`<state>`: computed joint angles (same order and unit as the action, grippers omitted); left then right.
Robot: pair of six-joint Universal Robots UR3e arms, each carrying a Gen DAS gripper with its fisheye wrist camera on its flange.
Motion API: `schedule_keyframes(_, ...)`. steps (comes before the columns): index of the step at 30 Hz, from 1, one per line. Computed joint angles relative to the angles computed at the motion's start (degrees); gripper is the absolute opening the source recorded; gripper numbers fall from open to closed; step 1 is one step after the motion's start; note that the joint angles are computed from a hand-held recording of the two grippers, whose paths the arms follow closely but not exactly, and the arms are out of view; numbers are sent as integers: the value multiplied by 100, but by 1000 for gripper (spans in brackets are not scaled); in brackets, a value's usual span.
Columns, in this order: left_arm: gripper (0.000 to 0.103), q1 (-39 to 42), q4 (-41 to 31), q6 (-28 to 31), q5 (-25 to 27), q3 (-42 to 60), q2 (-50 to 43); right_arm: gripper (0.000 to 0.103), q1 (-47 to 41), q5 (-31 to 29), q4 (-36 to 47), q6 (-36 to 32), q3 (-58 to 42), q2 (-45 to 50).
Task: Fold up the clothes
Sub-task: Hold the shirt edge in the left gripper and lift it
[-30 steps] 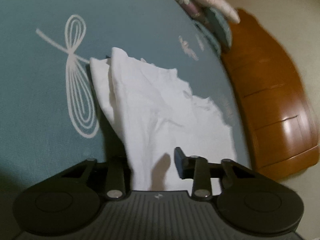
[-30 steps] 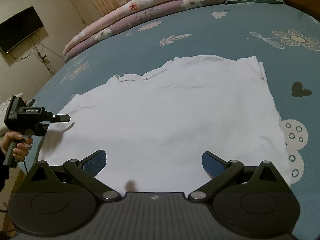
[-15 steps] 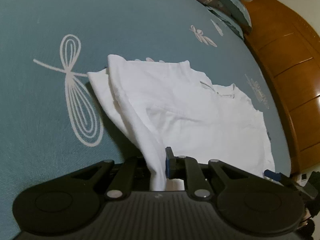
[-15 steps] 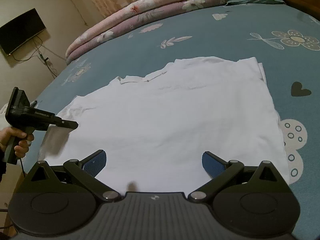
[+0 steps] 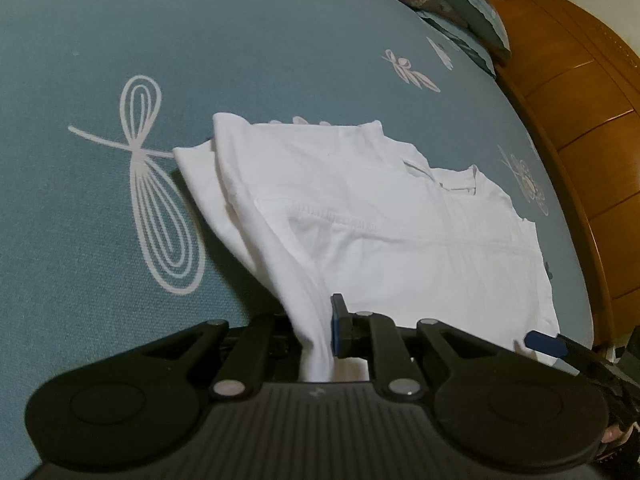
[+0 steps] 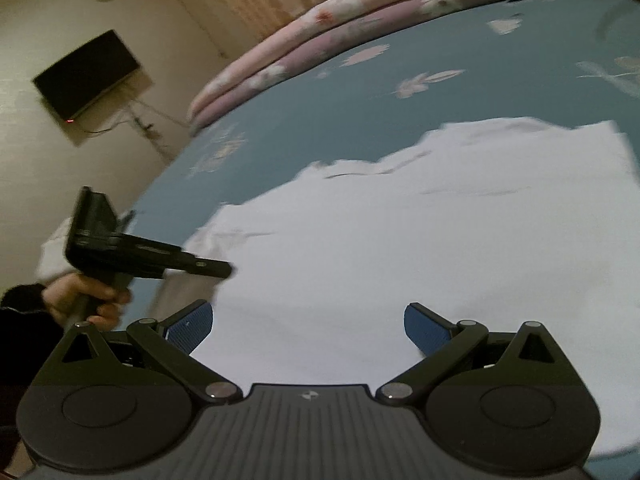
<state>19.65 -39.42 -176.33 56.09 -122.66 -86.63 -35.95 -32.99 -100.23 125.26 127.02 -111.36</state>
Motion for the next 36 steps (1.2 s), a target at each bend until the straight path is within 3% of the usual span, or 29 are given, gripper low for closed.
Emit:
schedule_keyframes(6, 13, -27, 126, 59, 31, -66, 21, 103, 1015, 9, -1527, 1086, -114, 876)
schedule_keyframes(13, 13, 37, 189, 176, -48, -161, 62, 103, 1598, -109, -3459, 2537, -323, 2022)
schedule_keyframes(19, 13, 187, 168, 310, -246, -252, 78, 103, 2105, -583, -5389, 4061, -1094, 3235)
schedule_keyframes(23, 13, 167, 171, 320, -222, -245, 85, 103, 2158, -632, -5544, 4439, -1548, 3629)
schedule_keyframes(28, 13, 71, 10, 293, -86, -73, 65, 103, 1739, -461, -5014, 3799, -873, 2753)
schedule_keyframes(33, 11, -268, -139, 90, 363, 252, 36, 103, 947, -515, -3503, 2408, 134, 1059)
schedule_keyframes(36, 7, -604, -336, -100, 793, 597, 18, 103, 269, -537, -2037, 1204, 503, -208)
